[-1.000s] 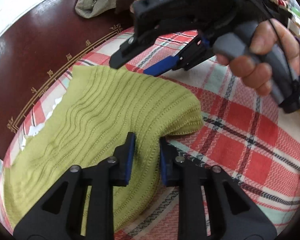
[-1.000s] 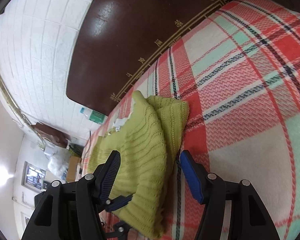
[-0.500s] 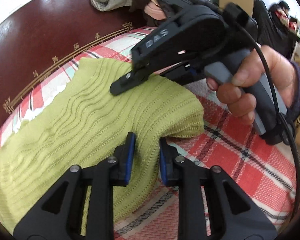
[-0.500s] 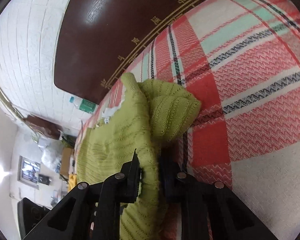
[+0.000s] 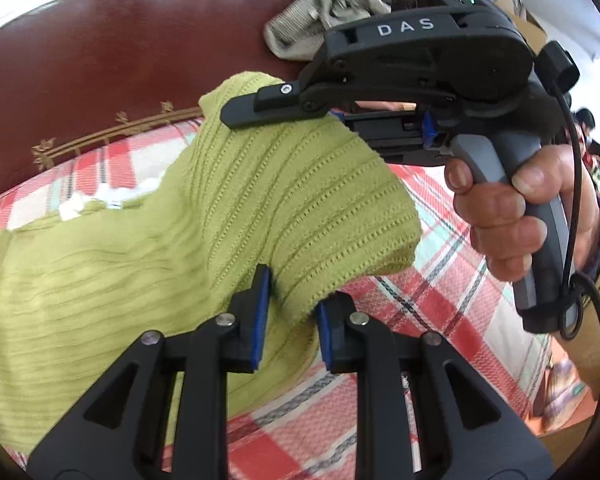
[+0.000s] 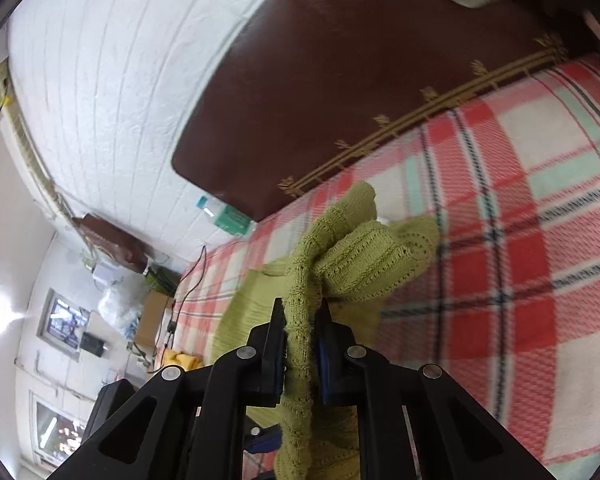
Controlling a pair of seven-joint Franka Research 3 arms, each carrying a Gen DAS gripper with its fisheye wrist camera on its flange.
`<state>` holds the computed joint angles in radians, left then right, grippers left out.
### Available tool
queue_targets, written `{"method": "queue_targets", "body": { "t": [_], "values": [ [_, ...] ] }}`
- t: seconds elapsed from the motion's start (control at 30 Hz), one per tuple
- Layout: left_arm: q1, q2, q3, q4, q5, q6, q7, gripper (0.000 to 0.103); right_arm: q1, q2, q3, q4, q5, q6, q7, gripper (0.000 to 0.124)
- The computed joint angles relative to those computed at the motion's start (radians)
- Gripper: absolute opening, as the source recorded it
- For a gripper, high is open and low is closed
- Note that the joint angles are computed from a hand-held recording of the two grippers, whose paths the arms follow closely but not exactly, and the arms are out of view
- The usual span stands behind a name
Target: Fold clothes
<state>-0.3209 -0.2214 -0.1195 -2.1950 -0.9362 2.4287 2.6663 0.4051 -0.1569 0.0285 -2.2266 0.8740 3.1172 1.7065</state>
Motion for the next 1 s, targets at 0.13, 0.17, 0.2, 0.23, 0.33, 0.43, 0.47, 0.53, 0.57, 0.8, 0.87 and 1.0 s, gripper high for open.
{"method": "queue_targets", "body": {
  "t": [0.13,0.17,0.2,0.23,0.33,0.43,0.47,0.53,0.57,0.8,0.87,1.0],
  "values": [
    [0.019,-0.02,0.032,0.008,-0.045,-0.021,0.005,0.024,-0.042,0.048,0.042,0.077,-0.136,-0.028,0.101,0.012],
    [0.026,-0.02,0.041,0.012,-0.058,-0.028,0.007,0.024,-0.051,0.065,0.051,0.101,-0.175,-0.036,0.131,0.012],
    [0.034,-0.014,0.048,0.022,-0.063,-0.04,0.004,0.024,-0.058,0.083,0.057,0.127,-0.212,-0.046,0.157,0.012],
    [0.043,-0.008,0.053,0.032,-0.068,-0.052,0.0,0.024,-0.061,0.1,0.061,0.149,-0.239,-0.053,0.177,0.012],
    [0.071,-0.01,0.062,0.042,-0.086,-0.061,-0.003,0.024,-0.062,0.148,0.07,0.212,-0.302,-0.074,0.225,0.012],
    [0.098,-0.01,0.076,0.05,-0.103,-0.08,-0.01,0.024,-0.059,0.198,0.073,0.279,-0.367,-0.101,0.272,0.012],
    [0.107,-0.009,0.08,0.053,-0.107,-0.087,-0.013,0.024,-0.056,0.217,0.072,0.304,-0.393,-0.113,0.29,0.012],
    [0.125,-0.003,0.086,0.058,-0.113,-0.096,-0.02,0.024,-0.05,0.254,0.068,0.352,-0.442,-0.141,0.33,0.012],
    [0.134,-0.001,0.088,0.06,-0.116,-0.1,-0.024,0.024,-0.046,0.272,0.065,0.377,-0.463,-0.155,0.347,0.012],
    [0.184,-0.001,0.104,0.056,-0.13,-0.117,-0.055,0.024,-0.026,0.407,0.054,0.546,-0.545,-0.251,0.415,0.012],
    [0.196,0.005,0.107,0.056,-0.133,-0.124,-0.061,0.024,-0.02,0.441,0.052,0.587,-0.558,-0.276,0.425,0.012],
    [0.217,0.01,0.109,0.05,-0.138,-0.133,-0.073,0.024,-0.008,0.5,0.045,0.658,-0.58,-0.323,0.448,0.012]
  ]
}}
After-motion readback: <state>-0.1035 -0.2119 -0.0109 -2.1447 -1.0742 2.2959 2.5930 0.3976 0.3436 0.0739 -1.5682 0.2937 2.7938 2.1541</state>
